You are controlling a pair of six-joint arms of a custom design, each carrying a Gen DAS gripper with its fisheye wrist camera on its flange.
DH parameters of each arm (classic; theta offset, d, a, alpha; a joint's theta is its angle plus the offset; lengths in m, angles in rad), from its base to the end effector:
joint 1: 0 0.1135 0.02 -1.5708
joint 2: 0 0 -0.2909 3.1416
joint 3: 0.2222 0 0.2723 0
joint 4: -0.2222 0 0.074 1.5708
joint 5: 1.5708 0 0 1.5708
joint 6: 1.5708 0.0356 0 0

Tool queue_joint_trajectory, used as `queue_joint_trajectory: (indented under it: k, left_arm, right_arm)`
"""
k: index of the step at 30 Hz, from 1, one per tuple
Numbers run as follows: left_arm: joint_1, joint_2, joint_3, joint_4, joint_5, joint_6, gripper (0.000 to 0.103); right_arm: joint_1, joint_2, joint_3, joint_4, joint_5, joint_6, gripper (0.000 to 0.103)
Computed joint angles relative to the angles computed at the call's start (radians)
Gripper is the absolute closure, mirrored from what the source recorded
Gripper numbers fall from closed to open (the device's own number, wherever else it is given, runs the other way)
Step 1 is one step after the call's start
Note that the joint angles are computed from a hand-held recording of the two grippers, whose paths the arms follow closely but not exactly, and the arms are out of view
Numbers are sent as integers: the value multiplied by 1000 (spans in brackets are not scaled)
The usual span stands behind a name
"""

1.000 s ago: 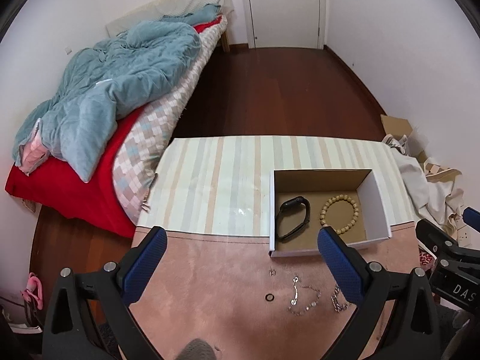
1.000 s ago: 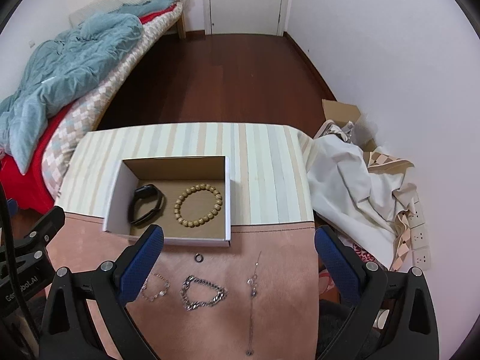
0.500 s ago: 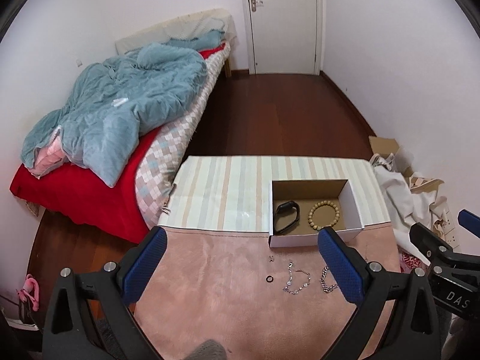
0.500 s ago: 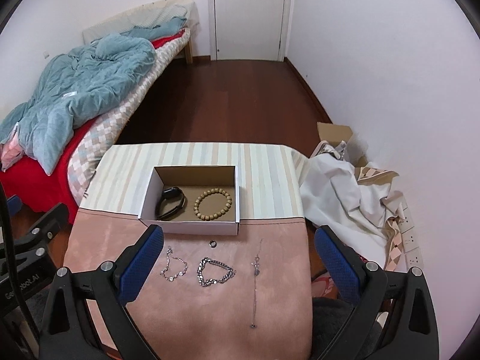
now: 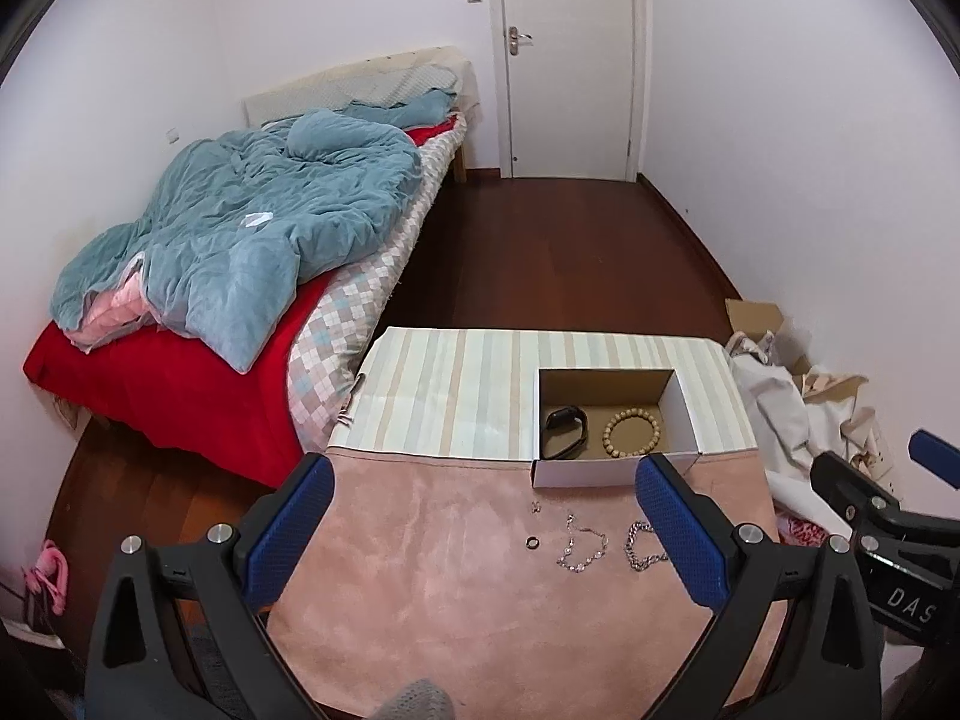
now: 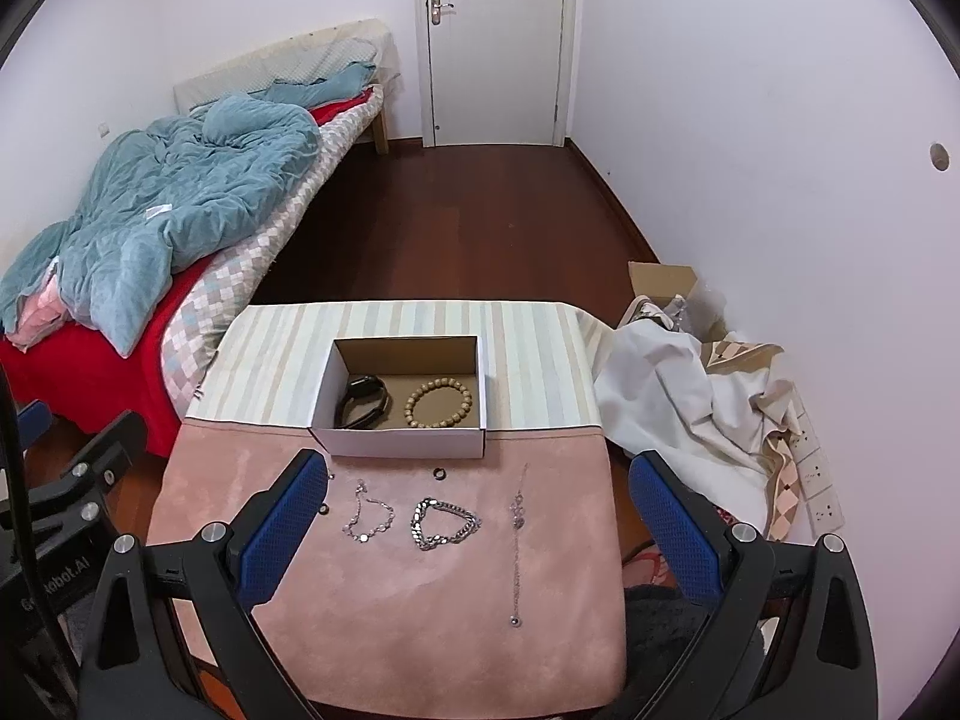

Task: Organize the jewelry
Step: 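Open both tools and lift them back from the box, then grasp the silver charm bracelet with the left tool while the right tool grasps the silver chain bracelet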

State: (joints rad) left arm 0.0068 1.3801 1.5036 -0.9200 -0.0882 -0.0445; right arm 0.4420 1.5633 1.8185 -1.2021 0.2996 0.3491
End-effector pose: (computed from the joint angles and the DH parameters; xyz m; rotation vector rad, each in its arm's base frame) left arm 0.2976 0.0052 0.4131 -0.1032 2.3627 0.0861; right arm 0.2963 0.1286 0.4418 0.0054 2.4586 -0.0369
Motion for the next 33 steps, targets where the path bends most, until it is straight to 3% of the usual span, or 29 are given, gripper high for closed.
queue_joint_trajectory:
  k: [3, 11, 18, 19, 21, 23, 29, 32, 33]
  left_arm:
    - [5, -1, -45, 49, -32, -9, 0]
    - [60, 108, -153, 120, -106, 24, 0]
    - [68, 214, -219, 158, -199, 45, 0]
    - [65, 226, -232, 167, -214, 47, 0]
    - [59, 249, -247, 173, -227, 49, 0]
    - [53, 272, -256, 173, -236, 48, 0]
    - [50, 323, -260, 152, -219, 34, 0]
    - [45, 339, -254, 146, -199, 28, 0]
    - [41, 343, -248, 138, -193, 25, 0]
  right_arm:
    - [-9, -9, -44, 33, -28, -8, 1]
    - [-120, 47, -287, 194, -279, 27, 1]
    - [-176, 101, -473, 329, -319, 45, 3]
    - [-187, 111, -499, 358, -339, 39, 6]
    - [-206, 139, -523, 394, -386, 23, 32]
    - [-209, 183, -523, 418, -410, 14, 39]
    - [-183, 281, -499, 470, -338, 11, 42]
    - [-147, 318, -488, 494, -257, -32, 68]
    - [-138, 322, -492, 504, -243, -53, 86]
